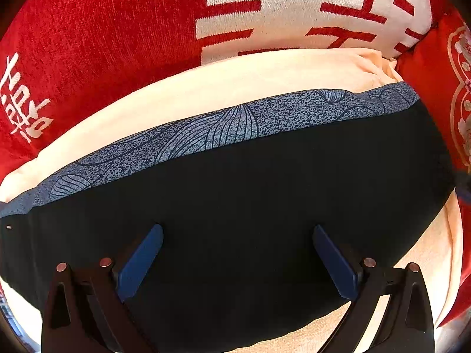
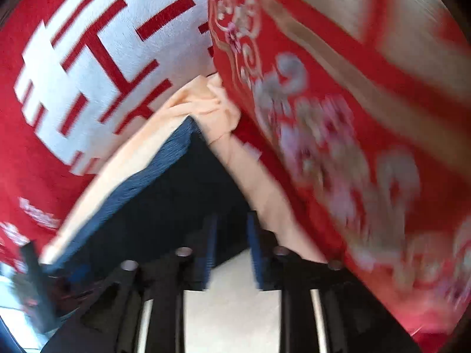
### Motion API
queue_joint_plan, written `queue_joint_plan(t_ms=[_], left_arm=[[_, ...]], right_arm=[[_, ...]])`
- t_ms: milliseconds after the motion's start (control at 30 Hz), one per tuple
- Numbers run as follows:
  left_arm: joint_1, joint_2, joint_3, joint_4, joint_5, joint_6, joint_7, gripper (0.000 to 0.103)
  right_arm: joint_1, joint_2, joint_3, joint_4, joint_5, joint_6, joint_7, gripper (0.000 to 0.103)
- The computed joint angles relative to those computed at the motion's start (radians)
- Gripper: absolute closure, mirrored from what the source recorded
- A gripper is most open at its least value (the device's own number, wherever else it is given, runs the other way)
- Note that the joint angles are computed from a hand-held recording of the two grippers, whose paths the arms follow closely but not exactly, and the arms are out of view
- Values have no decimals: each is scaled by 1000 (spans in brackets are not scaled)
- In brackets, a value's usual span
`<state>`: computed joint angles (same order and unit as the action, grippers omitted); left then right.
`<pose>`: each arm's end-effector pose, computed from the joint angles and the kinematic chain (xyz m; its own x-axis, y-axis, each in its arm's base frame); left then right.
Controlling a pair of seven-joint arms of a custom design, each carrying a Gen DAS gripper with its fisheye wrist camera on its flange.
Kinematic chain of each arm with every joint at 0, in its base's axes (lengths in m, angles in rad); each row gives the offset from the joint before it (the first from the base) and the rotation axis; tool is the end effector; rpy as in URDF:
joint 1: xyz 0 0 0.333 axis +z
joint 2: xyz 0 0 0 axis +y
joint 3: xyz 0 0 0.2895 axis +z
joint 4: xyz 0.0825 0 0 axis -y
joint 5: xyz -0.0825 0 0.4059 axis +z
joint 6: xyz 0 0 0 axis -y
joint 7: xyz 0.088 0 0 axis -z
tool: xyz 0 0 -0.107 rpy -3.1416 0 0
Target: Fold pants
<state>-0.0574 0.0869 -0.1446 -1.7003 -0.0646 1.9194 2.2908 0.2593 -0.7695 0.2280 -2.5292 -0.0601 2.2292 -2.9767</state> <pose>0.6096 -0.1268 0.5140 -0.7832 -0.6211 -0.0301 -0.6109 0.7776 -0.1488 0.3532 0.1938 0.5400 -0.8317 -0.3141 -0.4579 -0.2804 0.9493 -0.1418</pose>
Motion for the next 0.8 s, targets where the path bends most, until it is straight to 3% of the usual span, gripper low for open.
queue_joint_plan(t_ms=[167, 333, 567, 800], left_arm=[[0, 3, -1, 4, 3, 1, -1, 1], [2, 1, 1, 4, 3, -1, 3, 1], [-7, 4, -5, 3, 13, 1, -15, 1], [-8, 6, -5, 5, 14, 1, -16, 1]], right_arm=[[52, 12, 28, -66, 74, 211, 77, 59], [29, 41, 98, -111, 66, 399, 238, 59], [-6, 52, 125, -139, -1, 478, 345, 59], [-40, -33, 183, -205, -54, 503, 475, 59]])
